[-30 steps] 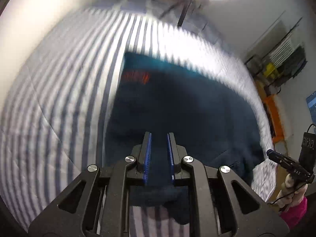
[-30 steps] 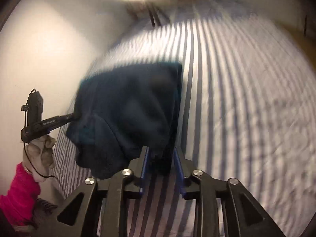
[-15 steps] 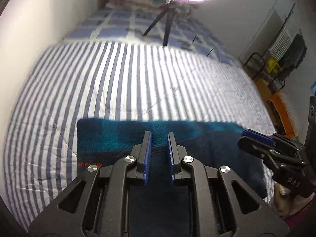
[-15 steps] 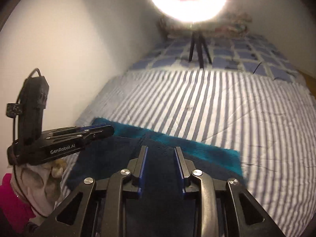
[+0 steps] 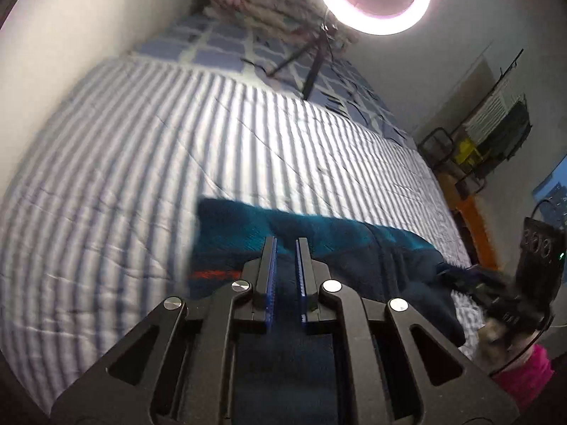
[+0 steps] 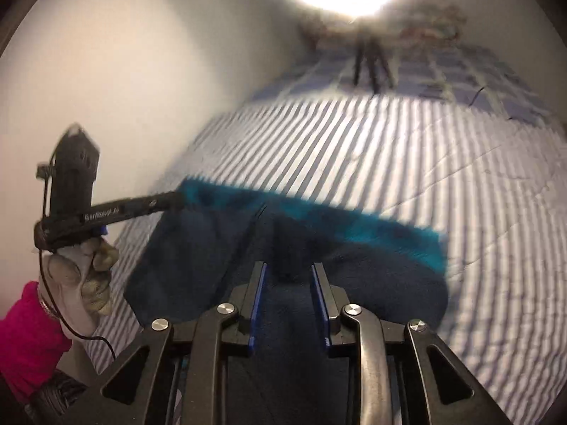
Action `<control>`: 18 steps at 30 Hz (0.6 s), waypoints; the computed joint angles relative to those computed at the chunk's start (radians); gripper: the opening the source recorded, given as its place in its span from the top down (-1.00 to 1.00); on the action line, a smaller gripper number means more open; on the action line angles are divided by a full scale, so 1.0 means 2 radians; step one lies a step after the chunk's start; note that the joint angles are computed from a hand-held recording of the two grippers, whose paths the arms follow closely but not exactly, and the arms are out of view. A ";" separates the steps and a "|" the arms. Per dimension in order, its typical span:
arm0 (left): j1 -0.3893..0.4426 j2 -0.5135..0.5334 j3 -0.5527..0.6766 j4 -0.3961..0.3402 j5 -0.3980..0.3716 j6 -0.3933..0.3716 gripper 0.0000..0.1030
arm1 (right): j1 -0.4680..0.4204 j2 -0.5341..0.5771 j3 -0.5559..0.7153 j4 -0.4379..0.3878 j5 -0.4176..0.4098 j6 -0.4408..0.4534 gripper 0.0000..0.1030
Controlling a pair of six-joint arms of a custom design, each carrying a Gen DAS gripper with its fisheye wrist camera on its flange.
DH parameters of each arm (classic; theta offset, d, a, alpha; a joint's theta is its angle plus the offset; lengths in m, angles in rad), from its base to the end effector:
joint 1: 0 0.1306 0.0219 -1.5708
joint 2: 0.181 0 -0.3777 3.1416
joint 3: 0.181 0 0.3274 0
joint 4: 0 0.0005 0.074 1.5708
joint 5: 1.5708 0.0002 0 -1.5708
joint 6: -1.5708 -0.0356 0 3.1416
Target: Fold large clothes
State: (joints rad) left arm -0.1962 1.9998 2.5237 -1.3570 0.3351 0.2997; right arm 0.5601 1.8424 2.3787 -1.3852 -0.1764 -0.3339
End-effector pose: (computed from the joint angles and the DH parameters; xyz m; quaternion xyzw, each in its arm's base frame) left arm 0.5802 -0.1278 0.5242 0.0125 0.9216 -0.2380 0.3064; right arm 0.4548 0.2920 0.5556 -0.1361 0.9225 0.2264 0.2816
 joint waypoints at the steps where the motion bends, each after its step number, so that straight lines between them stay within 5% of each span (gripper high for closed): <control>1: 0.002 -0.002 -0.005 0.005 -0.007 -0.002 0.84 | -0.007 -0.011 -0.014 0.009 0.005 -0.002 0.47; 8: 0.004 0.029 -0.011 -0.021 -0.057 -0.013 0.84 | -0.034 -0.030 -0.089 0.034 0.013 -0.014 0.52; 13: -0.004 0.034 -0.025 -0.006 -0.089 -0.018 0.76 | -0.034 -0.060 -0.176 0.084 0.019 -0.036 0.52; 16: 0.005 0.025 -0.022 -0.019 -0.064 -0.018 0.76 | -0.042 -0.062 -0.148 0.057 0.005 -0.041 0.49; 18: 0.020 0.015 -0.027 -0.025 -0.025 -0.005 0.61 | -0.049 -0.084 -0.159 0.060 0.007 -0.044 0.30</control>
State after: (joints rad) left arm -0.1569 2.0304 2.4704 -1.4076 0.2843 0.2887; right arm 0.4618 1.6752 2.0601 -1.2648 -0.1616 -0.4218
